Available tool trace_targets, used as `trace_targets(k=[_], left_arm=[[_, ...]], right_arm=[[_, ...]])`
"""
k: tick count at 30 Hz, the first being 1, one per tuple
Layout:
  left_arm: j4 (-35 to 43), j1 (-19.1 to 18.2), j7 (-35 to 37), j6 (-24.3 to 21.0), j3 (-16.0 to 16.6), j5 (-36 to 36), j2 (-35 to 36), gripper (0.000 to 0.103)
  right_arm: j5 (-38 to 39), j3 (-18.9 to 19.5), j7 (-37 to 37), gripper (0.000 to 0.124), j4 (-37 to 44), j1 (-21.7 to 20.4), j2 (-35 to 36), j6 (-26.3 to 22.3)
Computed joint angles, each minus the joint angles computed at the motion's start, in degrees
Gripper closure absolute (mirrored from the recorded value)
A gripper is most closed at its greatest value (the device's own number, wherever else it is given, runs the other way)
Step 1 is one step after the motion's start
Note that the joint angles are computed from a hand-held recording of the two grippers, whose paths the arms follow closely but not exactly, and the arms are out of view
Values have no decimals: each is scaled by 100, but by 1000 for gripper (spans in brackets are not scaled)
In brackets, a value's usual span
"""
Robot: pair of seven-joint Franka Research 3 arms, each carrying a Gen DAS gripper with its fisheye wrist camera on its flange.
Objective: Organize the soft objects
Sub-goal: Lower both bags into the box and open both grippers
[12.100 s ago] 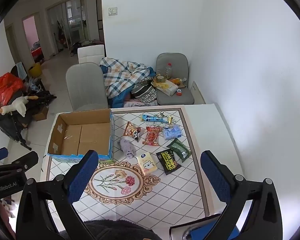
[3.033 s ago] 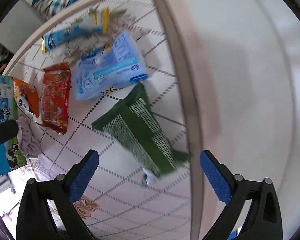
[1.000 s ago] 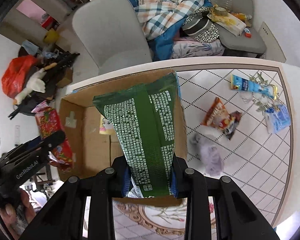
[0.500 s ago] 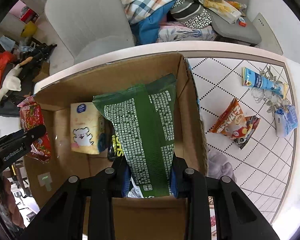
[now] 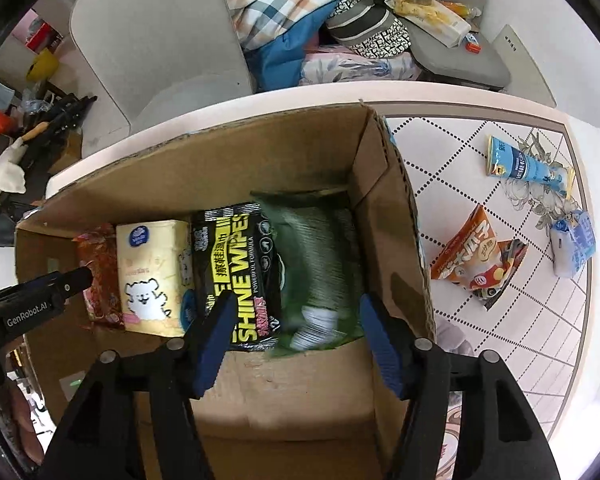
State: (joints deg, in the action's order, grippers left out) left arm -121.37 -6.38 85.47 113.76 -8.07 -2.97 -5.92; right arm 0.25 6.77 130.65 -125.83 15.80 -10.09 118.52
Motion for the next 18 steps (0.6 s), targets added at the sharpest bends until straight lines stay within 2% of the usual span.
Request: trace_targets(k=[2,4,6,7,9,12,18], left_arm=[[-134,9,36,36,19,-12,-221,31],[-273,6,57,88,51,-57,-443,22],[-502,-9,65,191,86,-64,-780,12],[-646,-26,77,234,100,-58,-1000,5],[-921,-69,87,348,138,-35,-1402,4],[-1229,-138,52,453,216,-14,-1919,3],[-1634,-329,-91,291,315,-64,-2884,1]], right_arm=[[60,11,-20,53,-1,26,-72,-65],[77,41,-70,43,-9,59,-175,-161],[105,87,-94,40,-52,99,-318,-193],[91,118,-98,33,-75,117,-391,-225],[72,185,-126,24,-139,164,-585,-298],[-37,306,-72,21,-213,200,-835,-391],[-7,493,3,21,-495,254,-1685,-499]])
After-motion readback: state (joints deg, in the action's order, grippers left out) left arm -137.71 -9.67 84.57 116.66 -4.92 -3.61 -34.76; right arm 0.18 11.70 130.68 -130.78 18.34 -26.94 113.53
